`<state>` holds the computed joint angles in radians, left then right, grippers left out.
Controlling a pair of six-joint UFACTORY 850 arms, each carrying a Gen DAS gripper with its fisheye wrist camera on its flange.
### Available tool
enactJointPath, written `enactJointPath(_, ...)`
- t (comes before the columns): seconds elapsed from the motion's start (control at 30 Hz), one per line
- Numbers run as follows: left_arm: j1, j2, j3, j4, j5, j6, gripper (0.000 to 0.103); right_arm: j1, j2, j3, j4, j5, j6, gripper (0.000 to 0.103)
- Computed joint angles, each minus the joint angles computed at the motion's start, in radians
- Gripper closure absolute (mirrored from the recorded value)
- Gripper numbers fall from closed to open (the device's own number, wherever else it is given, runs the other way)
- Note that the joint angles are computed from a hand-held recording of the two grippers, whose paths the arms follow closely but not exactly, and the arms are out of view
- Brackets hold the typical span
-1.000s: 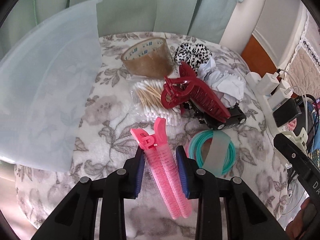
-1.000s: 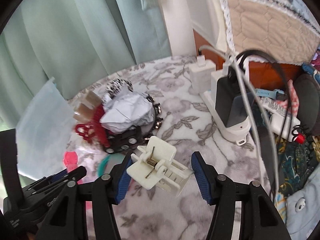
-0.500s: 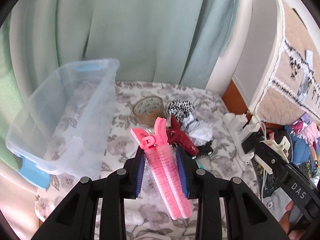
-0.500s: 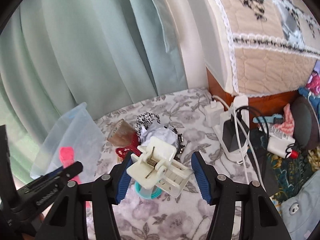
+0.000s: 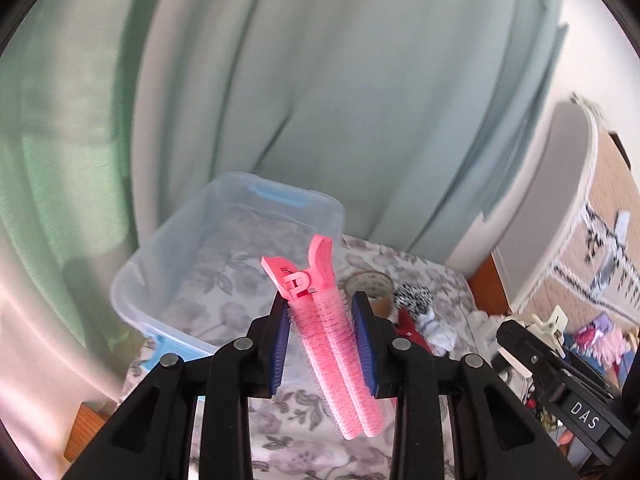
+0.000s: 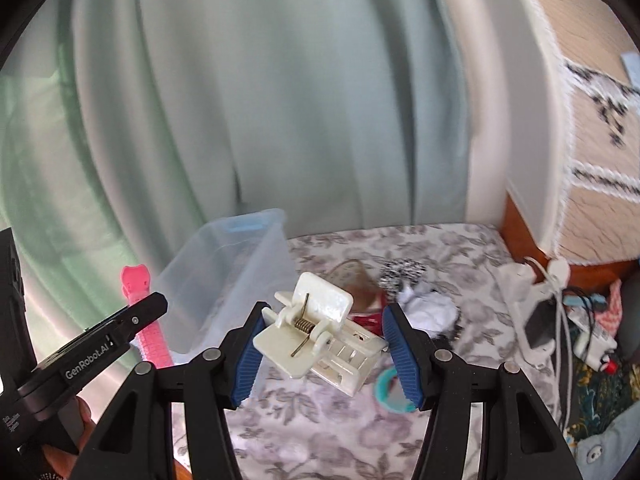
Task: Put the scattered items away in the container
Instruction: 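Carry the pink clips and white clip over the clear box with both tools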
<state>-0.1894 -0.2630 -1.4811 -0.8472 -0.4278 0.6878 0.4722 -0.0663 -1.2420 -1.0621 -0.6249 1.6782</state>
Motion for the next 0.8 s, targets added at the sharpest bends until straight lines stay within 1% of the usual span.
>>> enactJointPath(0.17, 0.06, -0.031, -0.018, -0.095, -0.021, 0.045, 0.071, 0.013, -0.109, -0.142, 0.109, 0.017, -0.166, 0.042)
enactJointPath(0.33, 0.095, -0.074, -0.038, -0.158, -0.043, 0.078, 0.071, 0.017, -0.212, -0.263, 0.214, 0.013, -0.313, 0.042)
enactJointPath(0.53, 0.114, -0.132, -0.088, -0.168, -0.067, 0.074, 0.071, 0.003, -0.321, -0.387, 0.335, 0.016, -0.476, 0.042)
enactJointPath(0.8, 0.12, -0.201, -0.145, -0.14, -0.096, 0.033, 0.071, -0.017, -0.428, -0.509, 0.459, 0.019, -0.641, 0.042)
